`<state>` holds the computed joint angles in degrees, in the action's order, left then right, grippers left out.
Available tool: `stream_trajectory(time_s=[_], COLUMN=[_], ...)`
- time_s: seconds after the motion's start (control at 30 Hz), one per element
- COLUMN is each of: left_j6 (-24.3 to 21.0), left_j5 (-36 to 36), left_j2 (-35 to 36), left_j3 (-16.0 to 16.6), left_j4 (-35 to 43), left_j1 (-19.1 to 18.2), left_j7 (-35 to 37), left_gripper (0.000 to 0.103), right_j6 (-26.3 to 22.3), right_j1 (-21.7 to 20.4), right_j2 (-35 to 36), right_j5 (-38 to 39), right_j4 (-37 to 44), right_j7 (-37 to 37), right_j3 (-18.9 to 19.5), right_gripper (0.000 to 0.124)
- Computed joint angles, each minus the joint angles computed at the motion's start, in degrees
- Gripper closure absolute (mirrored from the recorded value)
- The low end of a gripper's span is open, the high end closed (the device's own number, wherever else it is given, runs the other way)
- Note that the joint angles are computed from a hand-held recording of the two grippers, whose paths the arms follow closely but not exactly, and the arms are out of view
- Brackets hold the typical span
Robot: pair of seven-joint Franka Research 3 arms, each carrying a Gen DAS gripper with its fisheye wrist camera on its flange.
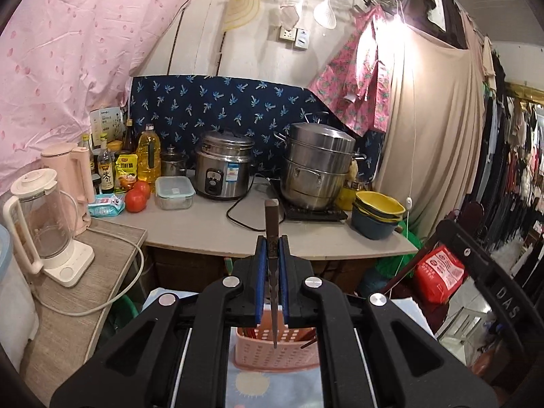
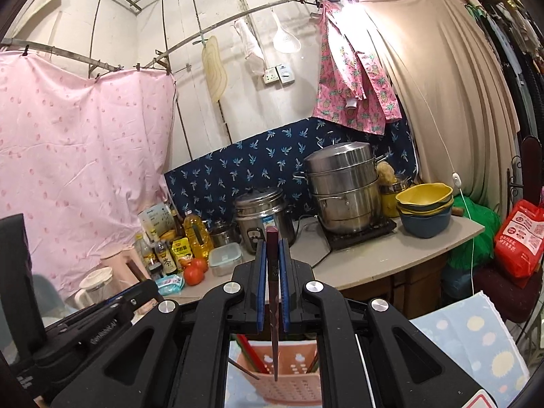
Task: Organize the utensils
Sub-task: 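Lower both chopsticks into the pink basket and open both grippers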
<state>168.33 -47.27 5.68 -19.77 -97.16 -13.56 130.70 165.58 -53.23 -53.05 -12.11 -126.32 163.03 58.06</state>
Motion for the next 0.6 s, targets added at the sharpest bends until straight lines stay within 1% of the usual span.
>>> stream_trajectory(time_s=[0.13,0.23,0.4,0.5,0.6], left_j6=[1.44,2.23,3.56,4.18,5.69], left_j5=[10.25,13.3,17.08,21.54,27.4], left_j2=[4.84,7.6,9.96,10.63,10.53], left_j3=[0.93,-0.17,-3.25,-3.47,-2.1], left_j4=[3.98,6.34,7.35,6.79,5.25], left_j1=[-1.11,-0.27,1.89,1.99,0.88], left_j7=[-8.83,-12.07,-13.76,-16.67,-21.29], left_gripper=[0.096,0.096,0.096,0.096,0.095], right_j6=[1.03,1.72,2.04,1.85,1.48], right_j1=[-3.99,-6.14,-7.38,-7.57,-7.04], right_j2=[1.92,3.94,6.59,8.32,10.07], right_j5=[-0.46,-0.28,-0.1,0.06,0.05], right_j4=[1.5,2.2,2.36,2.35,2.35], right_j7=[-0.03,-0.48,-1.59,-2.36,-3.25], right_j3=[2.41,3.98,6.25,7.62,8.43], right_gripper=[0.117,0.117,0.117,0.117,0.116])
